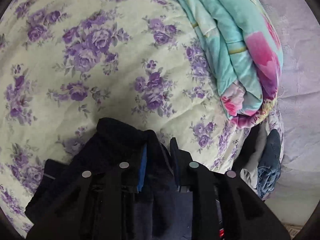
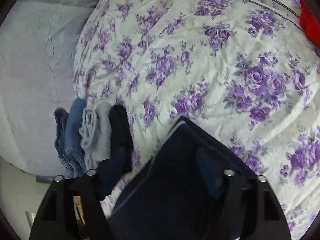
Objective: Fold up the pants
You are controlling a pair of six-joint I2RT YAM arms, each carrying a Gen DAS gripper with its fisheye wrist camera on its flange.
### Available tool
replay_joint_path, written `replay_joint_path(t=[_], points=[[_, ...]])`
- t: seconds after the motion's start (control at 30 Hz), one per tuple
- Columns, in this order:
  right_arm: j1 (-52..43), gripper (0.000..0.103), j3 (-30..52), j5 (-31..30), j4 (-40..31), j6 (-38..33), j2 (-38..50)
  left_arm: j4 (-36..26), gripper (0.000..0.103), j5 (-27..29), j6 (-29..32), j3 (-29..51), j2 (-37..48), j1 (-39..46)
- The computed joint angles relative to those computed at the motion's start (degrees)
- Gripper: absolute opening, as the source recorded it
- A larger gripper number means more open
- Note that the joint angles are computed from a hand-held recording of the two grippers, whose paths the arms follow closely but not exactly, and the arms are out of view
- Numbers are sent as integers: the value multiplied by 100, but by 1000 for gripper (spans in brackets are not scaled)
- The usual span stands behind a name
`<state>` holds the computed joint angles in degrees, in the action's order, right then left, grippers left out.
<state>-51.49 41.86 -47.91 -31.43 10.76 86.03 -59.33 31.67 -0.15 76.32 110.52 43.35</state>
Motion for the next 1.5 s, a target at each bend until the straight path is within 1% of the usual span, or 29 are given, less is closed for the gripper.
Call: replay_joint_path(t=[0.07, 0.13, 0.17, 0.23, 0.3, 0.33, 0.37, 0.43, 0.5, 0.53, 0.57, 0.6, 0.67, 0.7, 0.73, 0.77, 0.83, 0.9, 0.97, 1.0, 1.07, 1.1, 1.13, 1.2, 1.23, 1.27, 1.37, 1.43, 1.5], points=[[-240, 78, 134, -433, -53, -237, 79, -108, 26, 191, 122, 130, 152, 86], [-554, 78, 430, -378, -633, -950, 59, -464, 26, 253, 387, 474, 385, 152], [-789, 78, 613, -415, -1115, -1540, 108, -707, 26, 271, 473, 735, 541, 193], [-1196, 78, 805, 45, -1864, -2644, -67, -990, 23, 52, 534, 1170, 701, 184], [-1544, 78, 747, 623, -2293, -3766, -309, -477, 27, -682, 216, 1331, 374, 115], [-1725, 78, 628, 913, -2437, -4239, -441, -387, 36, -960, 78, 1504, 286, 122], [-1945, 76, 527, 1046, -2617, -4678, -436, -549, 41, -922, -48, 1857, 391, 243], [-2457, 61, 389, 1028, -3009, -5471, -150, -864, 41, -860, -103, 2249, 476, 373], [-2758, 53, 213, 972, -3115, -5908, 47, -964, 46, -1063, 234, 2175, 205, 309], [-2815, 51, 123, 915, -3040, -5942, 172, -964, 54, -1093, 409, 1972, -21, 266], [-2854, 51, 42, 869, -2884, -5833, 300, -967, 58, -1054, 555, 1736, -254, 209], [-2879, 49, 25, 716, -2825, -5760, 524, -1005, 59, -961, 801, 1431, -525, 177], [-2910, 34, 24, 262, -2771, -5627, 953, -1100, 59, -926, 1163, 968, -895, 84], [-2901, 14, -32, 188, -2674, -5486, 889, -1123, 59, -962, 1309, 626, -1149, 7], [-2877, 7, -30, 135, -2734, -5535, 824, -1141, 60, -977, 1402, 359, -1331, -73], [-2902, 7, -8, 94, -2924, -5646, 651, -1162, 62, -998, 1442, 177, -1441, -186], [-2982, 6, 279, -193, -3724, -5906, 553, -1237, 63, -983, 1747, -327, -1794, -211], [-3217, 6, 580, -573, -4747, -6466, 649, -1245, 67, -978, 1969, -753, -2098, -206], [-3515, 6, 665, -786, -5421, -6952, 916, -1231, 70, -996, 2150, -1148, -2327, -166], [-3626, 6, 585, -757, -5326, -6894, 1037, -1244, 70, -1036, 2283, -1319, -2409, -72], [-3634, 12, 305, -234, -4316, -6014, 1135, -1162, 70, -1192, 2338, -1646, -2491, -107], [-3568, 25, 169, 211, -3826, -5662, 1212, -1137, 70, -1254, 2383, -1753, -2550, -80], [-3620, 39, 88, 507, -3589, -5591, 1347, -1121, 70, -1286, 2422, -1846, -2627, -52], [-4300, 46, 133, 408, -3980, -6348, 1866, -1283, 70, -1231, 2710, -1881, -2753, 191], [-4588, 54, 175, 404, -4265, -6858, 1977, -1398, 70, -1200, 2891, -1842, -2786, 349], [-4743, 56, 174, 474, -4388, -7190, 1947, -1479, 70, -1185, 3029, -1822, -2815, 481], [-4532, 57, -67, 491, -4208, -7492, 1661, -1626, 70, -1177, 3295, -1808, -2837, 881], [-4111, 57, -335, 268, -3905, -7426, 1375, -1727, 70, -1213, 3428, -1789, -2794, 1161], [-3613, 56, -681, 205, -3191, -6918, 916, -1847, 71, -1242, 3627, -1797, -2800, 1437]])
